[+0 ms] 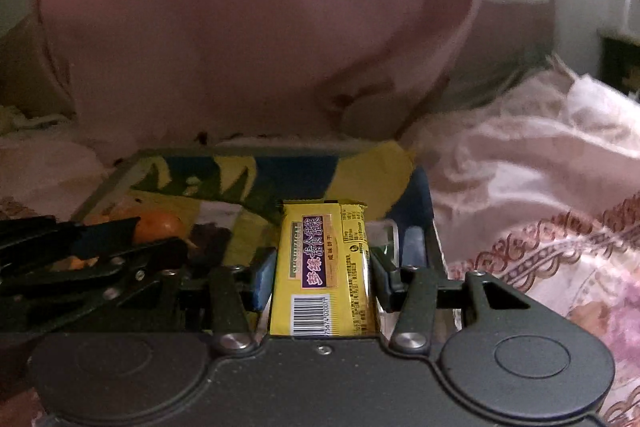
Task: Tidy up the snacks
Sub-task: 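Lift the snack bar and mandarin and carry both over the printed tray, then lower the snack bar and mandarin into the tray and open both tools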
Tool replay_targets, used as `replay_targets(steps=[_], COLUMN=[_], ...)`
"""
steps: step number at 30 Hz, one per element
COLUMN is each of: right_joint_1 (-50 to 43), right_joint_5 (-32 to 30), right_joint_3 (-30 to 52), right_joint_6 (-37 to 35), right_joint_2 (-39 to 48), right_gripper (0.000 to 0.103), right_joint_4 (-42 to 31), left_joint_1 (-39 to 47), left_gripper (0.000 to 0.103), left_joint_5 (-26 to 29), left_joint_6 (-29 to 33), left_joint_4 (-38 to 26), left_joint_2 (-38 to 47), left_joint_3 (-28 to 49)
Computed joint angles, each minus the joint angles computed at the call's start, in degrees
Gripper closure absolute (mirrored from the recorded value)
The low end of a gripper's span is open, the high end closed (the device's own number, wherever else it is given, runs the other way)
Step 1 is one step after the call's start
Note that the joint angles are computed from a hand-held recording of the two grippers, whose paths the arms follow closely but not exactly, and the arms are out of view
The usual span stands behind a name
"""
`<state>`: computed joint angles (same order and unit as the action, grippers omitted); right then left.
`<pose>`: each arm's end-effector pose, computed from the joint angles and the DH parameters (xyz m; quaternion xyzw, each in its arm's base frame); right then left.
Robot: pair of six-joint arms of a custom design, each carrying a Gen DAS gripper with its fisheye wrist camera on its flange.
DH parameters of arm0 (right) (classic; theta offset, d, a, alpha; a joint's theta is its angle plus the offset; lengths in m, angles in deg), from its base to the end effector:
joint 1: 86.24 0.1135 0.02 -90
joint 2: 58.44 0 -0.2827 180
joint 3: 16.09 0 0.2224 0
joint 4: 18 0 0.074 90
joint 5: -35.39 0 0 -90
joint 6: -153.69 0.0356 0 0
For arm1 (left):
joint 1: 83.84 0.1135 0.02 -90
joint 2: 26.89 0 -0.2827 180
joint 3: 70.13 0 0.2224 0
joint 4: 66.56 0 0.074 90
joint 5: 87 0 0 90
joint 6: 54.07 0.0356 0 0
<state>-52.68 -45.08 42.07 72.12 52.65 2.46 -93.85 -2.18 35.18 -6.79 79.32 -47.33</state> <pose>0.2931 0.1874 0.1412 -0.1510 0.8613 0.1038 0.4738 0.2218 -0.0359 0.1201 0.0428 0.8354 -0.0136 0.5478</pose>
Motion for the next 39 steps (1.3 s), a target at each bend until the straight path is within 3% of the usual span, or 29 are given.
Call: replay_targets(steps=[12,23,32,39], right_joint_1=[-1.8,-2.2,-2.0,-2.2], right_joint_5=[-1.0,-2.0,-2.4,-2.4], right_joint_3=[2.6,2.1,-1.5,-7.1], right_joint_6=[1.7,2.4,2.9,3.8], right_joint_2=[5.7,5.7,-0.8,-10.6], right_gripper=[0.052,0.048,0.032,0.016], right_joint_4=[-0.9,-1.1,0.6,1.6], left_joint_1=[-2.6,-1.0,0.5,0.5], left_gripper=[0.067,0.064,0.036,0.007], left_joint_5=[0.9,2.9,3.7,0.4], left_joint_6=[2.2,0.2,-3.4,-5.8], left_joint_4=[-3.0,-6.6,-10.2,-22.7], left_joint_2=[5.9,4.9,-4.4,-21.5], left_joint_3=[2.0,2.9,-0.4,-2.3])
